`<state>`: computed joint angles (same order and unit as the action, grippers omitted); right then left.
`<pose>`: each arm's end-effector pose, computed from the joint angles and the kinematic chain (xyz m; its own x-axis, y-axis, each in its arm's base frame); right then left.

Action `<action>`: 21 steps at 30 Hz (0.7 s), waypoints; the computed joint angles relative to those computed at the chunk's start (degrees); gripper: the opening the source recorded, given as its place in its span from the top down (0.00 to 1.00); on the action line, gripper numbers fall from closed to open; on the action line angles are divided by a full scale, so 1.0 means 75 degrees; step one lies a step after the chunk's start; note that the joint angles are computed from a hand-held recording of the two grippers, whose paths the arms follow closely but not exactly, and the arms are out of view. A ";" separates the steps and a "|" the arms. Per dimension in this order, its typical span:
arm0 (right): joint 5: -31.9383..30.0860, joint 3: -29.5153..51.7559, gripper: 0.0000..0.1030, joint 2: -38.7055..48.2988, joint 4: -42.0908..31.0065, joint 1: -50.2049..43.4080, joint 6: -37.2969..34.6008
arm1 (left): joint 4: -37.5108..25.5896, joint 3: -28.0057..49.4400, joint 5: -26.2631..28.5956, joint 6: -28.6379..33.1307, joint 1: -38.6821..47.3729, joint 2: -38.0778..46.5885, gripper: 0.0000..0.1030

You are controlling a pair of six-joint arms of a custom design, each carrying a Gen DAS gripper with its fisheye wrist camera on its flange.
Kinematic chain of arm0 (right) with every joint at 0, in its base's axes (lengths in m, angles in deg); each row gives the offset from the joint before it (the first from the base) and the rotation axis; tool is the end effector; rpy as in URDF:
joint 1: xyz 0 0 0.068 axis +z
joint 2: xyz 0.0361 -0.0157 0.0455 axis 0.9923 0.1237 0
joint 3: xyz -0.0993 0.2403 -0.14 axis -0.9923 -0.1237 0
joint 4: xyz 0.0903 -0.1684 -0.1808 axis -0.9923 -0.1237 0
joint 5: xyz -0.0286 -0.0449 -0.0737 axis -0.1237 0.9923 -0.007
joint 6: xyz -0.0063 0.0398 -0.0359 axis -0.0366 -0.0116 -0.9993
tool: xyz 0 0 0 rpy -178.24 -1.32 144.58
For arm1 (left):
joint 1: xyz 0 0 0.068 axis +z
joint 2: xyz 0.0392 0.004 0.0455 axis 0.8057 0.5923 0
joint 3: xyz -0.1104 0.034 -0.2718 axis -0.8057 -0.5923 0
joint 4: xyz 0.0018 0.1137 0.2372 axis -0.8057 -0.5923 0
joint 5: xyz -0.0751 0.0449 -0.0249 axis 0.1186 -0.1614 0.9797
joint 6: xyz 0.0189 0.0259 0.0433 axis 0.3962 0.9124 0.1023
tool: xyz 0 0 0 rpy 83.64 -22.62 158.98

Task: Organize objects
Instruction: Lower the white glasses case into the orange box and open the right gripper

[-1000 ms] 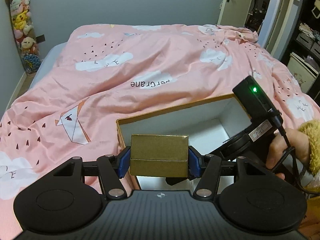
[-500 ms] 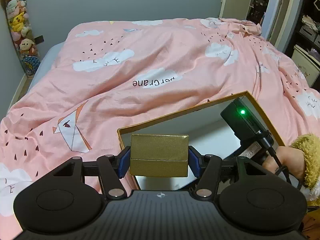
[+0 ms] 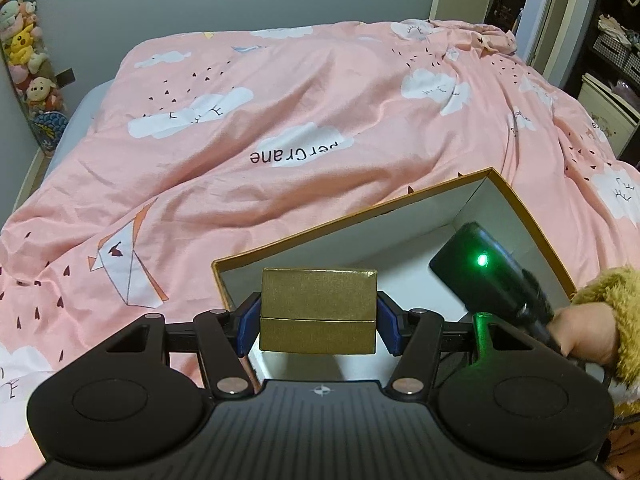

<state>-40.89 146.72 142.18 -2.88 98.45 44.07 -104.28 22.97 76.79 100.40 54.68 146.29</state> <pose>0.3100 0.1094 0.1100 -0.9472 -0.3121 -0.0734 -0.2881 0.7282 0.6219 0.2498 -0.0063 0.2438 -0.7349 0.3625 -0.5731 0.4643 0.8849 -0.0357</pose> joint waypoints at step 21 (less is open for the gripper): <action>0.0513 -0.0468 0.66 -0.0881 0.0241 -0.0802 -0.0767 | 0.2033 -0.0485 -0.2334 -0.2640 -0.1339 0.1340 0.35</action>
<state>-37.04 143.21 135.57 -1.07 92.44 38.32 -89.03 19.33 59.29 80.60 44.64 156.34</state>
